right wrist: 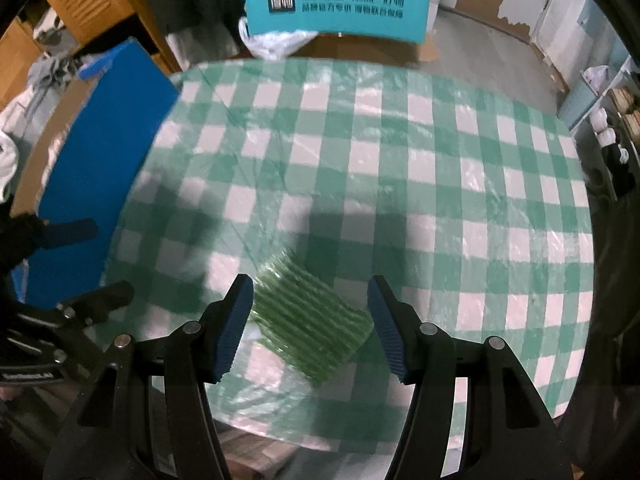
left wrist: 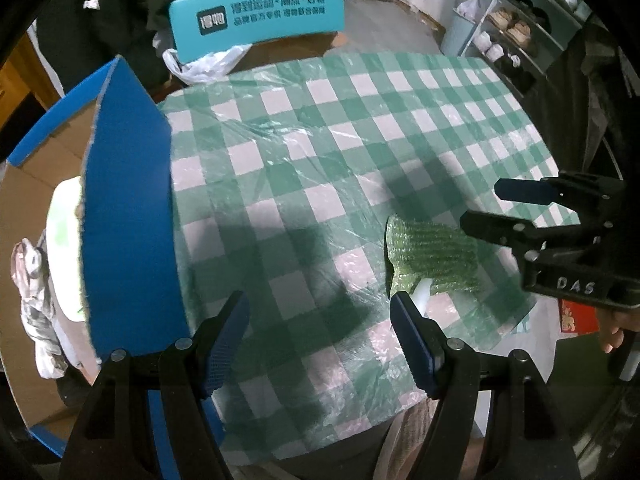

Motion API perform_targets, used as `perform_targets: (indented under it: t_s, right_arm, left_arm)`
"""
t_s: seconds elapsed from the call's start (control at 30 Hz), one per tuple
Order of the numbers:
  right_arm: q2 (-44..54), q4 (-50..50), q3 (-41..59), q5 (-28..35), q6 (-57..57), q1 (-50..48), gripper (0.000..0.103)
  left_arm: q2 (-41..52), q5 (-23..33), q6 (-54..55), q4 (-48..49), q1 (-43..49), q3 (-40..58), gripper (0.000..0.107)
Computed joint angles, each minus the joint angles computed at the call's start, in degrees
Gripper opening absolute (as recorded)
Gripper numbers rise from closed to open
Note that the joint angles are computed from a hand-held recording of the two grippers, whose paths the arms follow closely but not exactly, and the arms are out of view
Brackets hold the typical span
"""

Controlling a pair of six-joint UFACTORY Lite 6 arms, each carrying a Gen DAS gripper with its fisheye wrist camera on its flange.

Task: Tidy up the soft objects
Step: 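Lower the right tool over the green mesh pad while the left tool approaches the white plastic piece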

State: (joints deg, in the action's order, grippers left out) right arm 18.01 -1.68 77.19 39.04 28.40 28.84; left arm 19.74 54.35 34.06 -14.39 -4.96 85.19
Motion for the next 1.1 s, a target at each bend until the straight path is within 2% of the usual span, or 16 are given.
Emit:
perform_targets:
  t_s: [0.4,0.7,0.97,1.1]
  right_arm:
    - [6.3,3.2,-3.1,-2.5,-5.0,-0.3,0.06]
    - [9.7,0.6,-3.3,-4.0,-1.7,-1.0,0.06]
    - [6.9,-2.0,-7.9,-5.3,8.4,-5.7,0.06]
    - [5.7,0.6,-10.2,-6.2,9.0,-9.4,0.061]
  left_arm:
    - [3.5,-3.7,-3.2,2.6,-3.0,-0.6,0.074]
    - [5.4,-3.9,-4.3,2.3,-3.4,0.5,0.074]
    - [6.0,-4.3,-4.8,2.5,-4.2,0.5,0.074]
    - [6.6,-4.4,-4.9,2.4,-5.0,0.6,0.074]
